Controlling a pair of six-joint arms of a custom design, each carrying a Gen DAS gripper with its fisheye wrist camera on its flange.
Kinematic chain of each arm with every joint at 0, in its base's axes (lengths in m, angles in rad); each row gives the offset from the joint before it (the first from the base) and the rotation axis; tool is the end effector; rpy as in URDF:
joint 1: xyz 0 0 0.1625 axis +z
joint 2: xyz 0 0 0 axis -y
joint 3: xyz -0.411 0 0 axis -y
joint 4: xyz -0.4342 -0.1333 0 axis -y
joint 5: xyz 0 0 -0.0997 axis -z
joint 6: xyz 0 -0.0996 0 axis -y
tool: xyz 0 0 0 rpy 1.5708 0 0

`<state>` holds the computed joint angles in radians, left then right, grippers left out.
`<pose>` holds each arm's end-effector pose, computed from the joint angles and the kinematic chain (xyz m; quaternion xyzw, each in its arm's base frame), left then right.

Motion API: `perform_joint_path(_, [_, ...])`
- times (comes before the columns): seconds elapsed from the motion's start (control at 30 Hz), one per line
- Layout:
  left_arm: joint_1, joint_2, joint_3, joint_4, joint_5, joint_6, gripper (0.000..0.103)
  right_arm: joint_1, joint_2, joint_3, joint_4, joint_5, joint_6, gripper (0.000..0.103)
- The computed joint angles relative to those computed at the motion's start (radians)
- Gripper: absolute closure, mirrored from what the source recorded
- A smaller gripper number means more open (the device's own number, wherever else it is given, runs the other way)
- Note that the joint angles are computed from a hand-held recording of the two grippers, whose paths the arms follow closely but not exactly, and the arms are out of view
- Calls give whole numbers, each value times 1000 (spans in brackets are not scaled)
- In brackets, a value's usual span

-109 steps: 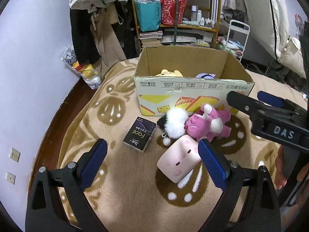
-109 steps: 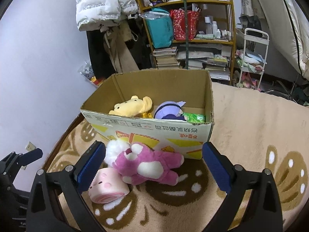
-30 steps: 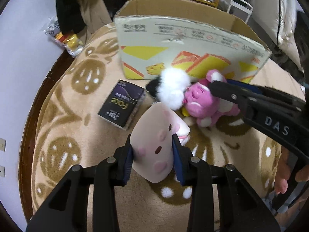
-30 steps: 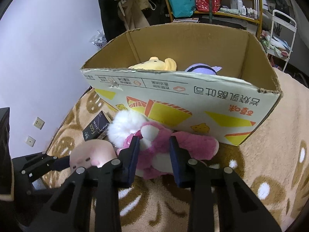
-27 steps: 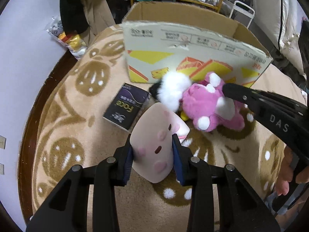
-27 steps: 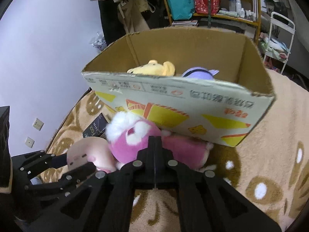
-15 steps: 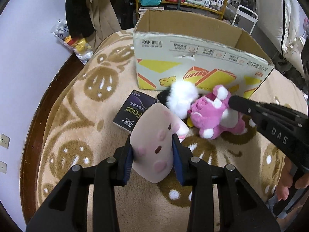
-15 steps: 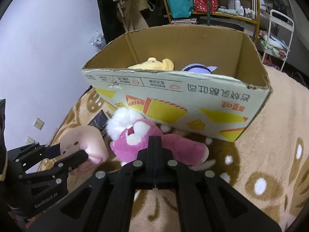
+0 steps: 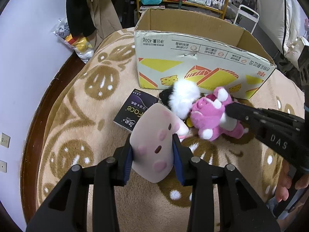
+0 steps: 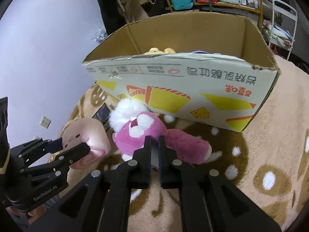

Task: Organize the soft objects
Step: 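Lift the cushion with the left tool while the right tool lifts the pink bear toward the box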

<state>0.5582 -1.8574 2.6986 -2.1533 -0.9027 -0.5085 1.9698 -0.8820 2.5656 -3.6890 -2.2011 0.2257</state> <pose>-0.1084 -0.2976 0.1320 0.2746 0.8967 -0.1358 0.3195 0.1995 -0.2812 0.0174 0.0138 -0.9307 0.2881 0.2250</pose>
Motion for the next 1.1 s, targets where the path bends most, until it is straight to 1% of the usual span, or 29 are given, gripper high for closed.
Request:
perform_joint_path(0.07, [2, 5, 0, -2, 2, 2, 67, -8, 1, 1, -14, 4, -3, 93])
perform_joint_path(0.13, [6, 11, -2, -7, 4, 5, 67, -14, 4, -2, -30, 6, -8, 83])
perform_joint_path(0.2, [7, 14, -3, -7, 4, 5, 67, -9, 8, -9, -36, -14, -13, 58])
perform_joint_path(0.23, [7, 15, -3, -6, 4, 4, 67, -6, 8, -13, -34, -22, -16, 56])
perform_joint_path(0.3, [7, 18, -3, -5, 5, 6, 67, -8, 5, -15, -26, -29, -23, 55])
perform_joint_path(0.4, [4, 21, -1, -8, 13, 8, 67, -16, 13, -18, -49, -22, -27, 55])
perform_joint_path(0.63, [-2, 29, 1, -15, 14, 13, 67, -51, 36, -34, -120, 47, -74, 55])
perform_joint_path(0.7, [-4, 31, 0, -19, 17, 14, 67, -54, 51, -44, -123, 39, -70, 56])
perform_joint_path(0.73, [-6, 31, -1, -21, 19, 16, 67, -58, 53, -46, -119, 52, -70, 57])
perform_joint_path(0.77, [-7, 29, -1, -20, 23, 14, 67, -57, 55, -46, -116, 58, -71, 68])
perform_joint_path(0.8, [-10, 27, -1, -15, 27, 9, 67, -55, 58, -48, -119, 67, -78, 69])
perform_joint_path(0.83, [-13, 22, -1, -10, 31, 6, 67, -43, 59, -54, -106, 49, -81, 70])
perform_joint_path(0.97, [-34, -8, 2, 25, 46, -11, 67, -4, 61, -59, -91, 4, -84, 82])
perform_joint_path(1.1, [-74, -54, 13, 47, 70, -20, 68, 51, 60, -52, -128, -80, -67, 82])
